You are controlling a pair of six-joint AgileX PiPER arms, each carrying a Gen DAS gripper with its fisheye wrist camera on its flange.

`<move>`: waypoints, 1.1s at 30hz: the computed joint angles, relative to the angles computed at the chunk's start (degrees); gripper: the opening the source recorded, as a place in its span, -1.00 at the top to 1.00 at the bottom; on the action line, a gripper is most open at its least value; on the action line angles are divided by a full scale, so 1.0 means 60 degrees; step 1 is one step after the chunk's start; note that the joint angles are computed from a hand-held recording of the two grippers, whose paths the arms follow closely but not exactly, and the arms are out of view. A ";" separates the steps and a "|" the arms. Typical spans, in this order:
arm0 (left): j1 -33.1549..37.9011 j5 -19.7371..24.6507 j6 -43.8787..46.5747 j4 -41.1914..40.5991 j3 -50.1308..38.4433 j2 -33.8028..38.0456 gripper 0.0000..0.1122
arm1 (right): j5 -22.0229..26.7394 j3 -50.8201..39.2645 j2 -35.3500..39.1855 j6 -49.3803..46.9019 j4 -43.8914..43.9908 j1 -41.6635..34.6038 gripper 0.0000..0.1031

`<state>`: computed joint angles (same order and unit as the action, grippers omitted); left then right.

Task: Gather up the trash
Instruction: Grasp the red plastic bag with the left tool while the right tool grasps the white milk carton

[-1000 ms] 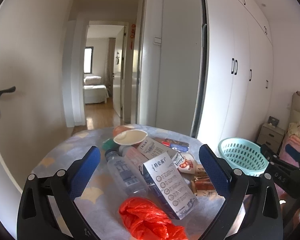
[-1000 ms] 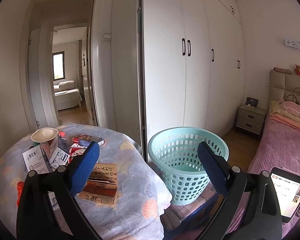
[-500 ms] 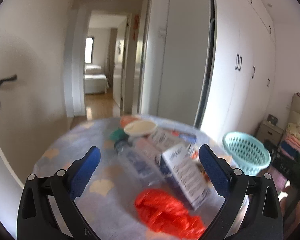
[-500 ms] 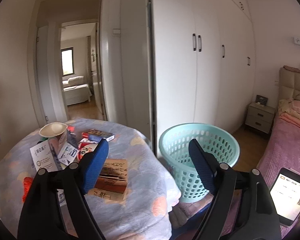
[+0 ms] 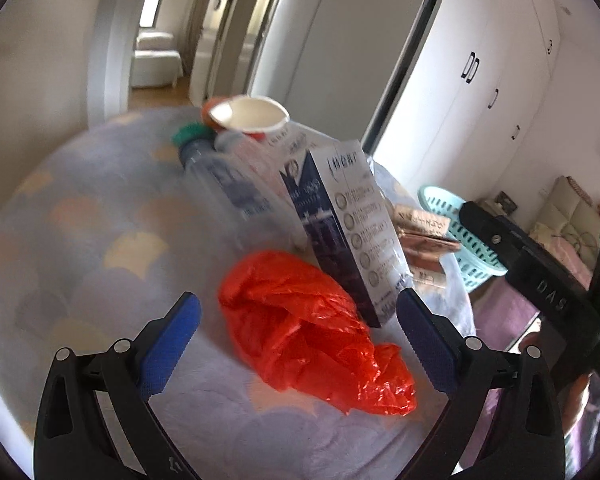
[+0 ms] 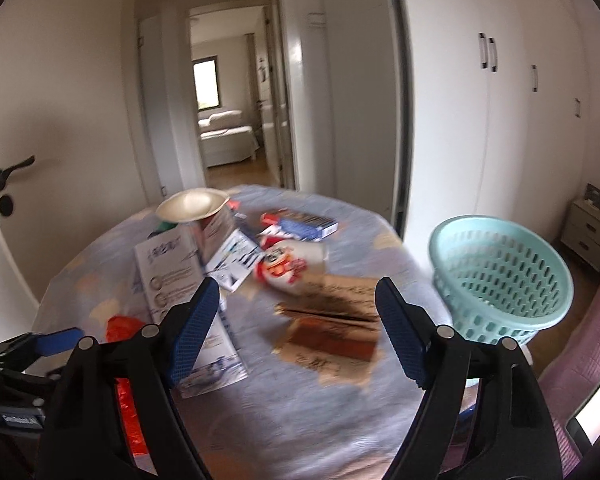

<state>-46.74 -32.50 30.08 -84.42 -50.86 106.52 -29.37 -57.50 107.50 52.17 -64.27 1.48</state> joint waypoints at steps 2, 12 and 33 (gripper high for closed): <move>0.0308 0.0519 -0.0203 0.0262 -0.0060 0.0179 -0.59 | 0.0011 0.0004 0.0005 0.0182 -0.0234 0.0037 -0.48; 0.0746 0.1364 -0.2927 0.2855 0.0533 0.0414 0.06 | 0.0051 -0.0246 0.0149 0.1348 -0.1644 0.0157 -0.48; 0.0618 0.0065 -0.1716 0.1481 0.2095 -0.1210 0.20 | 0.0524 -0.1050 0.1046 0.3651 -0.4129 0.1496 -0.48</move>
<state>-43.03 -32.10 19.78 -75.54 -38.30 99.26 -26.23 -63.80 113.78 74.08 -89.04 10.46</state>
